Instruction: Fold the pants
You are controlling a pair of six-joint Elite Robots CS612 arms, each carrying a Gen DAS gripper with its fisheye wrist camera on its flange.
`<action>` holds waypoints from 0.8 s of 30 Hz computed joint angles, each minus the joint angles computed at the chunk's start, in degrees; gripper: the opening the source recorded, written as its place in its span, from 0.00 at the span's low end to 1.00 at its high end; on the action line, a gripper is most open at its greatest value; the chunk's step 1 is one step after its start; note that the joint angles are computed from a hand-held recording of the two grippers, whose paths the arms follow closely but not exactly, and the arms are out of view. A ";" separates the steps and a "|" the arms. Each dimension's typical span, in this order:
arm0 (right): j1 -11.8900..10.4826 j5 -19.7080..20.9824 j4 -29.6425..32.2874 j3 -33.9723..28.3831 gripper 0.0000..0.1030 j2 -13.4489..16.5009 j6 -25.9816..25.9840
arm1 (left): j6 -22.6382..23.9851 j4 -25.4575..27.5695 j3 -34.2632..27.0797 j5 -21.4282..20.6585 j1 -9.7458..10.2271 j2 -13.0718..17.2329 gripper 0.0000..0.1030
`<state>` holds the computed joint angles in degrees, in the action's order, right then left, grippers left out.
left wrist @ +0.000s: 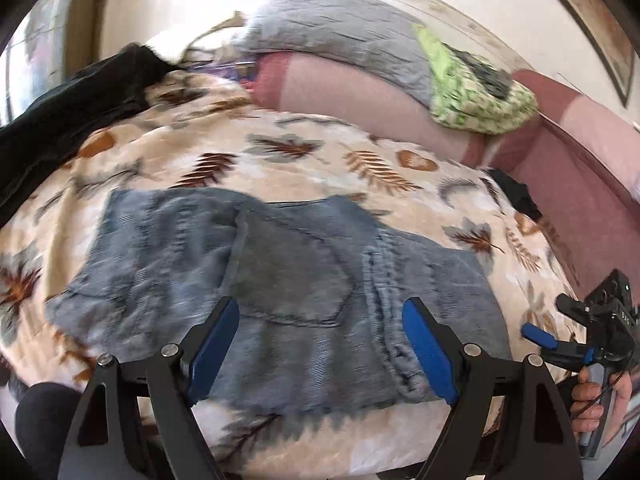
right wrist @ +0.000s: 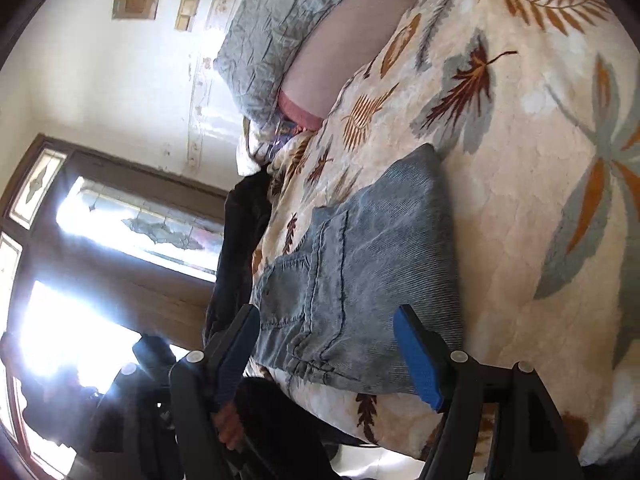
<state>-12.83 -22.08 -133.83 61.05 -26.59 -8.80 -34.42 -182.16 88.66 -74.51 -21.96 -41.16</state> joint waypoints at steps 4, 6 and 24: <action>0.47 0.58 3.81 -3.17 0.70 0.61 -1.40 | -3.68 0.54 2.55 3.20 0.29 -1.18 0.82; 1.42 -1.15 5.34 -6.55 0.71 1.46 -1.68 | -6.03 1.43 3.35 3.24 0.69 -1.51 0.82; 6.70 -16.96 17.11 -14.63 0.70 2.04 -10.88 | -32.35 -6.06 8.28 -7.82 6.21 -0.32 0.82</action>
<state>-6.13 -39.04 -116.72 46.42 -24.56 -19.67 -66.77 -188.22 96.94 -82.33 -15.75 -41.48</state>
